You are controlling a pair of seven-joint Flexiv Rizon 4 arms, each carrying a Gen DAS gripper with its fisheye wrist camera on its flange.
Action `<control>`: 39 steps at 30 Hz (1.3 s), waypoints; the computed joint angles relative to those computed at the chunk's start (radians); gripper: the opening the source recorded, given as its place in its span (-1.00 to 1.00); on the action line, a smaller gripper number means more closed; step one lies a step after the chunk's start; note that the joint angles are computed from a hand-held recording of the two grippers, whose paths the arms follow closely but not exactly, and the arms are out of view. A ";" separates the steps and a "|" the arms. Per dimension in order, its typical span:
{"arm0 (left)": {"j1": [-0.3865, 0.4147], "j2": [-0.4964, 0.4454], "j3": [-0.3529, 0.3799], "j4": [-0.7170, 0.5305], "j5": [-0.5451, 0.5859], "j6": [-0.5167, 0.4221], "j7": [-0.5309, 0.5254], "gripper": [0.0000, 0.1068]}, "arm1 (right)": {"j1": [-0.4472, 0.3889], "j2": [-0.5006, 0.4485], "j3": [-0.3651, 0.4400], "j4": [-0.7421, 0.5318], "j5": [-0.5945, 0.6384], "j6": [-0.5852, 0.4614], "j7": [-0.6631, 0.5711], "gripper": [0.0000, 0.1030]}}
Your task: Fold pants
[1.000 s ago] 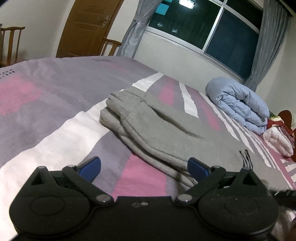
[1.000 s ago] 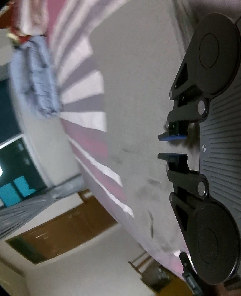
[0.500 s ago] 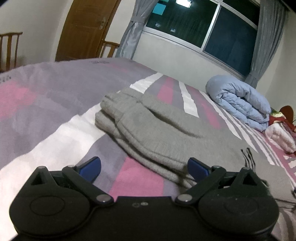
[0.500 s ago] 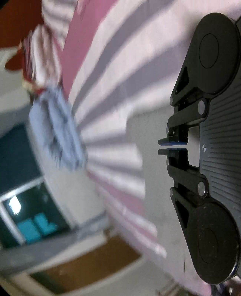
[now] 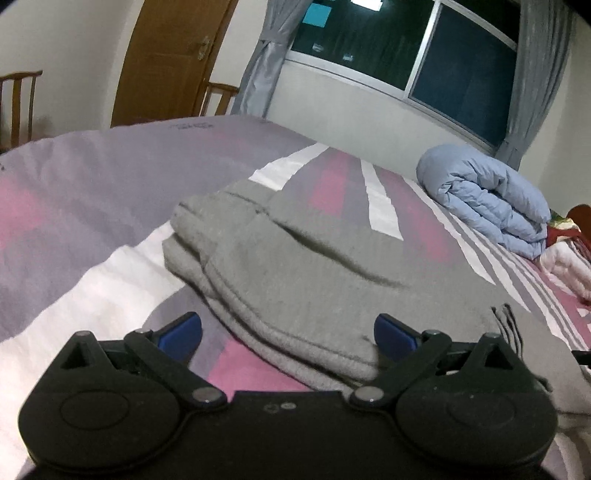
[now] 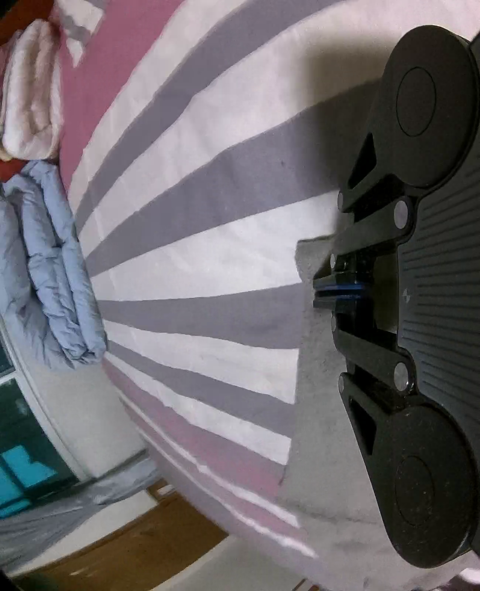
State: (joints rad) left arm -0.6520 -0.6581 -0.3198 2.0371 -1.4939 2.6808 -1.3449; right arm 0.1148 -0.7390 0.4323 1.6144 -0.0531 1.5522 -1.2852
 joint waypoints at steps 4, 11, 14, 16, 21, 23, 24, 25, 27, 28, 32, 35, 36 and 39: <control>0.011 0.028 0.023 0.089 0.092 -0.043 -0.213 0.75 | -0.085 0.070 0.095 0.214 0.040 0.306 -0.055 -0.91; 0.105 0.054 0.118 0.258 0.507 -0.087 -0.727 0.78 | -0.032 0.165 0.010 0.404 0.110 0.438 0.061 -0.91; 0.169 0.040 0.154 0.287 0.688 -0.069 -0.892 0.77 | 0.002 0.186 -0.039 0.430 0.109 0.480 0.089 -0.90; 0.205 0.033 0.171 0.292 0.778 -0.067 -0.946 0.76 | 0.008 0.191 -0.054 0.440 0.087 0.483 0.115 -0.90; 0.249 0.023 0.203 0.261 0.875 -0.121 -0.934 0.76 | 0.036 0.195 -0.090 0.480 0.051 0.523 0.181 -0.90; 0.258 0.014 0.212 0.245 0.894 -0.130 -0.921 0.76 | 0.066 0.195 -0.126 0.482 0.044 0.528 0.197 -0.90; 0.266 0.007 0.216 0.239 0.909 -0.126 -0.922 0.76 | 0.074 0.196 -0.137 0.489 0.036 0.535 0.208 -0.90; 0.277 -0.003 0.218 0.236 0.929 -0.109 -0.934 0.76 | 0.080 0.195 -0.148 0.491 0.025 0.535 0.220 -0.90; 0.309 -0.025 0.221 0.228 0.982 -0.071 -0.964 0.76 | 0.106 0.196 -0.182 0.495 0.019 0.539 0.241 -0.90; 0.325 -0.040 0.223 0.222 1.014 -0.044 -0.978 0.75 | 0.108 0.194 -0.189 0.497 0.008 0.543 0.257 -0.90; 0.386 -0.089 0.207 0.220 1.103 0.076 -1.066 0.63 | 0.145 0.200 -0.243 0.513 -0.007 0.566 0.307 -0.90; 0.387 -0.086 0.172 0.259 1.016 0.076 -1.127 -0.40 | 0.148 0.202 -0.265 0.523 -0.029 0.581 0.339 -0.90; 0.397 -0.095 0.172 0.263 1.035 0.093 -1.162 -0.42 | 0.151 0.202 -0.271 0.526 -0.030 0.584 0.349 -0.90; 0.356 -0.063 0.183 0.259 0.979 0.032 -1.094 -0.47 | 0.125 0.196 -0.260 0.531 -0.057 0.597 0.400 -0.90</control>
State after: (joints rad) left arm -0.2957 -0.7212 -0.1363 2.2965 -0.5146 2.7125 -2.4390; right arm 0.2398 -0.5427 0.1727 2.1451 -0.1098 2.1488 -0.8854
